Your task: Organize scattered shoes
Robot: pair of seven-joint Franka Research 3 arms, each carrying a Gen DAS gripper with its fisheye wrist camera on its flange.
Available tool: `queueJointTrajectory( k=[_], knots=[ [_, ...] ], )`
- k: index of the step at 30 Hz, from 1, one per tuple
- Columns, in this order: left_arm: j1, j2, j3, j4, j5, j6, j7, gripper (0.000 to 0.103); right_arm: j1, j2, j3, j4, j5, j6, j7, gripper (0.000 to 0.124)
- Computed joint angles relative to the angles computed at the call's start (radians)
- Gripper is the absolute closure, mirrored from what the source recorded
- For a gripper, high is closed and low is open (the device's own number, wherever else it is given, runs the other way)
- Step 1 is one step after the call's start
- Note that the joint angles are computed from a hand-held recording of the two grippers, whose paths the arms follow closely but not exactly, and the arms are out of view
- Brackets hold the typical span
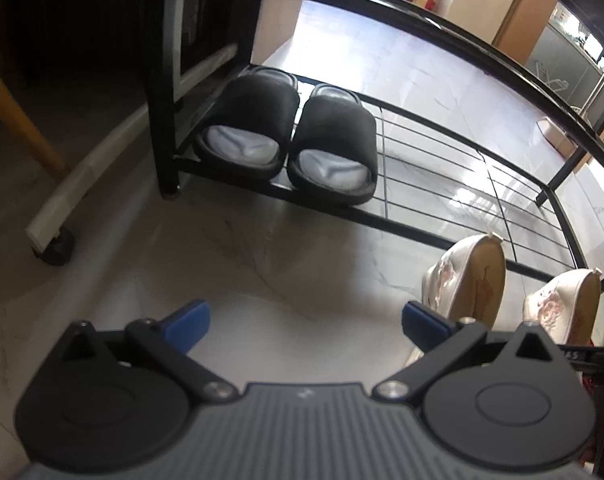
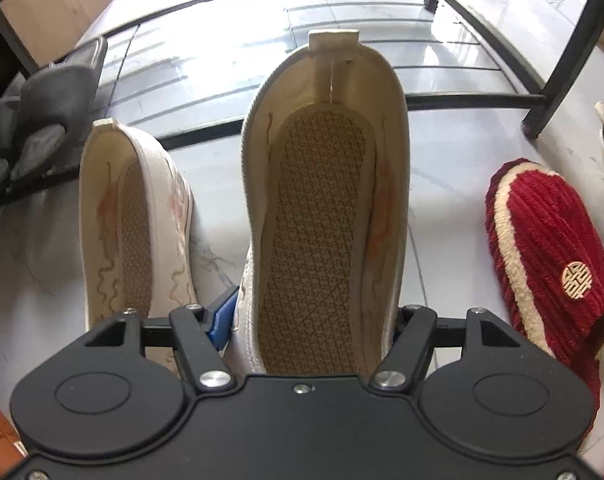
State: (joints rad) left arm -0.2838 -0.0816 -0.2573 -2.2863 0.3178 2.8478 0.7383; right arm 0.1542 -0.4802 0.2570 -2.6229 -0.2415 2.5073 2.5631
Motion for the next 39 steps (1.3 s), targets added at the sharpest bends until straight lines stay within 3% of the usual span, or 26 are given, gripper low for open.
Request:
queueJointTrajectory(
  k=[3, 4, 7, 13, 17, 22, 29, 39],
  knots=[
    [0.004, -0.010, 0.005, -0.007, -0.009, 0.008, -0.007, 0.001, -0.004, -0.025, 0.006, 0.009, -0.043, 0.010, 0.073, 0.058],
    [0.007, -0.016, 0.006, -0.012, -0.008, 0.015, -0.014, 0.001, -0.038, -0.008, 0.034, 0.016, -0.030, 0.047, 0.057, 0.058],
    [0.026, -0.034, 0.004, -0.023, 0.024, 0.033, -0.060, 0.001, -0.048, -0.042, 0.061, 0.024, -0.072, 0.051, 0.106, 0.058],
    [0.032, -0.052, 0.022, -0.039, -0.024, 0.056, -0.070, 0.001, 0.001, -0.051, 0.090, 0.046, -0.055, 0.148, 0.140, 0.058],
    [0.055, -0.064, 0.012, -0.043, 0.011, 0.058, -0.113, 0.001, 0.038, 0.102, 0.123, 0.130, -0.036, 0.283, 0.133, 0.058],
    [0.099, -0.090, -0.001, -0.057, 0.087, 0.056, -0.208, 0.001, 0.069, 0.346, 0.142, 0.289, -0.127, 0.298, 0.133, 0.058],
    [0.141, -0.086, -0.007, -0.040, 0.189, 0.038, -0.310, 0.001, 0.151, 0.569, 0.073, 0.456, -0.297, 0.245, 0.209, 0.058],
    [0.092, -0.063, 0.036, -0.034, 0.051, 0.055, -0.175, 0.001, 0.263, 0.669, -0.071, 0.505, -0.284, 0.187, 0.191, 0.058]
  ],
)
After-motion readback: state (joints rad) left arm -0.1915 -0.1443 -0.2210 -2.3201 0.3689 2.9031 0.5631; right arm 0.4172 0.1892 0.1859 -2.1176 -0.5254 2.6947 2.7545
